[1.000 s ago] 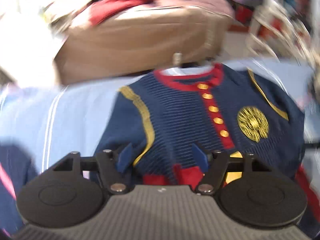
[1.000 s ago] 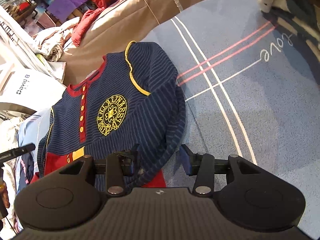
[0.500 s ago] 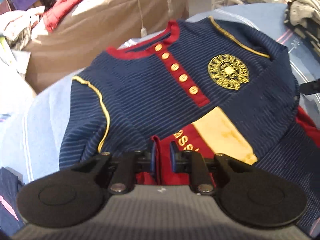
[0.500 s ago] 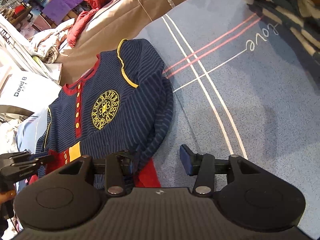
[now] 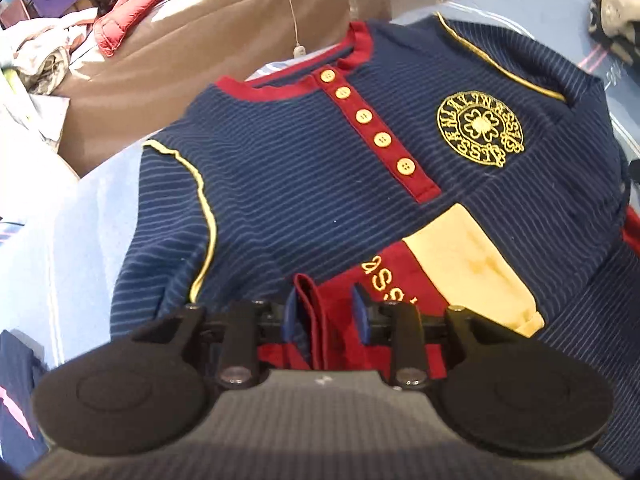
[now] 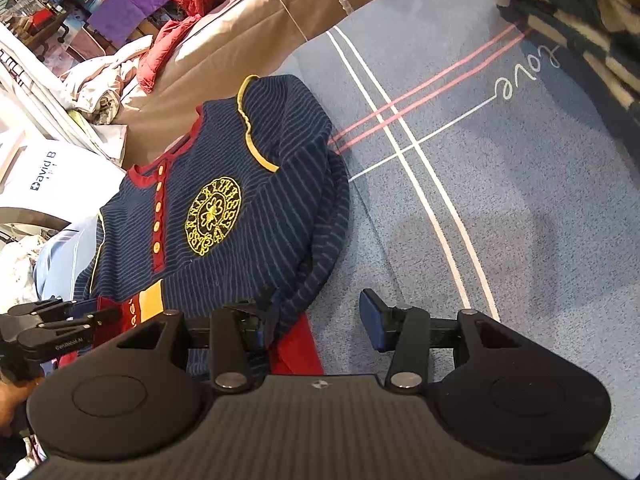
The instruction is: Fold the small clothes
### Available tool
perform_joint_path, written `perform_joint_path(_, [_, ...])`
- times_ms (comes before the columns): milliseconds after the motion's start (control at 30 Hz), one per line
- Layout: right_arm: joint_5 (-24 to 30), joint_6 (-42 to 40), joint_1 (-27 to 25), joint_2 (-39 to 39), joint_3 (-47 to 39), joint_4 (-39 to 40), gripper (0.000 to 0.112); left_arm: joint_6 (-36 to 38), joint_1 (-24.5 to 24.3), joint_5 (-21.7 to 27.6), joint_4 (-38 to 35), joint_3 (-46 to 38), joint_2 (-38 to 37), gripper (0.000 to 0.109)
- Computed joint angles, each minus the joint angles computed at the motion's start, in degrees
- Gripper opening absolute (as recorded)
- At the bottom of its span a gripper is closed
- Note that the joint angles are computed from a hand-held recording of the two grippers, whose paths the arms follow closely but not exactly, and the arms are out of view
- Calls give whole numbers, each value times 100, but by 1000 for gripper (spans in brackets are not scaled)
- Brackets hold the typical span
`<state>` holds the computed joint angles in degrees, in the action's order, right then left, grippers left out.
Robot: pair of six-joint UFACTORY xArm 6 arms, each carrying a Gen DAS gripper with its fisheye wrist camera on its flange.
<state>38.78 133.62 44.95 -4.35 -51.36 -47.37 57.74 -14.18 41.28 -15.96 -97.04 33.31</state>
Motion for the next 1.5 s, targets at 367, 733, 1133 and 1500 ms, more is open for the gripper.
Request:
perform_joint_path(367, [309,-653,77,24,-141,225,79,-1096,425,1542,-1428,-2317,669,2])
perform_joint_path(733, [960,-2899,-209,1441,-1745,123,84,-1567,731,1817,-1293,-4762,1569,2])
perform_joint_path(1133, [648,-2368,-961,1449,-1625,-246,32,-1520,765,1343,-1053,-3177,844,2])
perform_joint_path(1500, [1080,-2041,-817,849,-1019,-261,67,-1836,604,215,131,-1517,867,3])
